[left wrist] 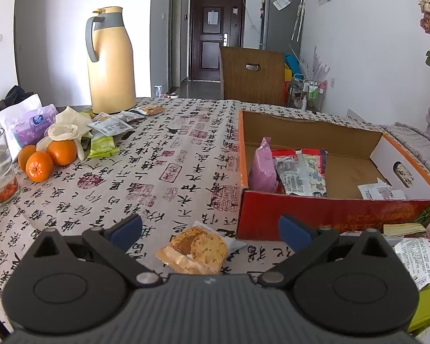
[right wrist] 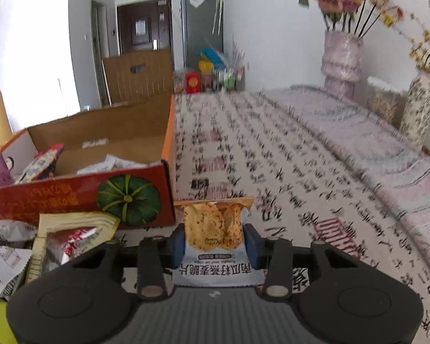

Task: Organize snacks
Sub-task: 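Grasp the pumpkin-seed crisp packet with the right gripper while the left gripper grasps the round cookie packet, then carry both held cookie packets up over the cardboard box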

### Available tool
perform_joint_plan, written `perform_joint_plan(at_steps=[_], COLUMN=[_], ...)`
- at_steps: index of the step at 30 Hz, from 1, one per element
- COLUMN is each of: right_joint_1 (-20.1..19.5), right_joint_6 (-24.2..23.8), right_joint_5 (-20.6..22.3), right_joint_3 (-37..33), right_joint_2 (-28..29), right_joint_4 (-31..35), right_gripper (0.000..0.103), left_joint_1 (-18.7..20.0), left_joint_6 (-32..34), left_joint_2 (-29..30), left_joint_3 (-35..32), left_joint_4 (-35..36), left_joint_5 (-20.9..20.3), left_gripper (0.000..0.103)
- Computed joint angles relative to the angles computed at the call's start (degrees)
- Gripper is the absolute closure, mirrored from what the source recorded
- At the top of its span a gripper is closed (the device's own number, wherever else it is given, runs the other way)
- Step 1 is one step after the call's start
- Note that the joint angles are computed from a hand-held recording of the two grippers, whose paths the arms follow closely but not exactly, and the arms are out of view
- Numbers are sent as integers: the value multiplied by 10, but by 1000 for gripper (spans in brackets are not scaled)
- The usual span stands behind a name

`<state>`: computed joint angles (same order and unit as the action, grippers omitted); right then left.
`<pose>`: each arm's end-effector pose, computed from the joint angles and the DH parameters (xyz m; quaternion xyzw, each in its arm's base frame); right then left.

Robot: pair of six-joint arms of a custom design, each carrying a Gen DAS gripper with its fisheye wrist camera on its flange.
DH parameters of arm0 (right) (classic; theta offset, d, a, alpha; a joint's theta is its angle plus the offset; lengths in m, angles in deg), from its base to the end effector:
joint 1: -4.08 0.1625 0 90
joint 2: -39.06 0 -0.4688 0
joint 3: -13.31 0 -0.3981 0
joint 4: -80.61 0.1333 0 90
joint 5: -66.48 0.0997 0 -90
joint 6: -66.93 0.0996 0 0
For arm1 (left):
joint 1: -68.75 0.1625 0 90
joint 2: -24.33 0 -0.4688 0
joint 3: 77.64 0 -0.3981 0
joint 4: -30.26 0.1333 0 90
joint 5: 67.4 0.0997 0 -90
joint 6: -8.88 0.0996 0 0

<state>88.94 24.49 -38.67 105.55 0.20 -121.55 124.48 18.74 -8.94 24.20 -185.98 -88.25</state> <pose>0.0409 -0.7431 0.1725 0.2149 -0.8390 0.3988 0.3013 -0.1624 -0.6404 0.1144 0.0173 0.7713 -0.4932 0.4019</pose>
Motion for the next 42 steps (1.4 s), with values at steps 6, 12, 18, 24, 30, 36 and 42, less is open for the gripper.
perform_joint_plan(at_steps=[6,12,18,24,30,36,42], right_joint_1=[-6,-8,-10,-10,-11,-11,-10], right_joint_6=[-9,-14,-11,-10,-13,-15,-18], right_joint_5=[30,38,37,36,41,41,40], right_joint_3=[20,21,21,21,23,24,23], right_joint_2=[-3,1,3,4,5,5,5], right_joint_4=[-49,-65,-66,-66,-70,-71,-70], right_gripper=[62,62,62,61,61,61,61], left_joint_1=[11,34,46,50,55,51,46], left_joint_6=[-59,-139,-124,-98,-85,-51,-34], left_joint_2=[-25,-50,-47,-35,-38,-36,-33], left_joint_3=[14,22,7,-7,-3,4,9], left_joint_4=[90,231,252,248,232,201,173], left_joint_5=[8,0,-12,-22,-52,-69,-61], left_gripper=[0,0,0,0,31,53,54])
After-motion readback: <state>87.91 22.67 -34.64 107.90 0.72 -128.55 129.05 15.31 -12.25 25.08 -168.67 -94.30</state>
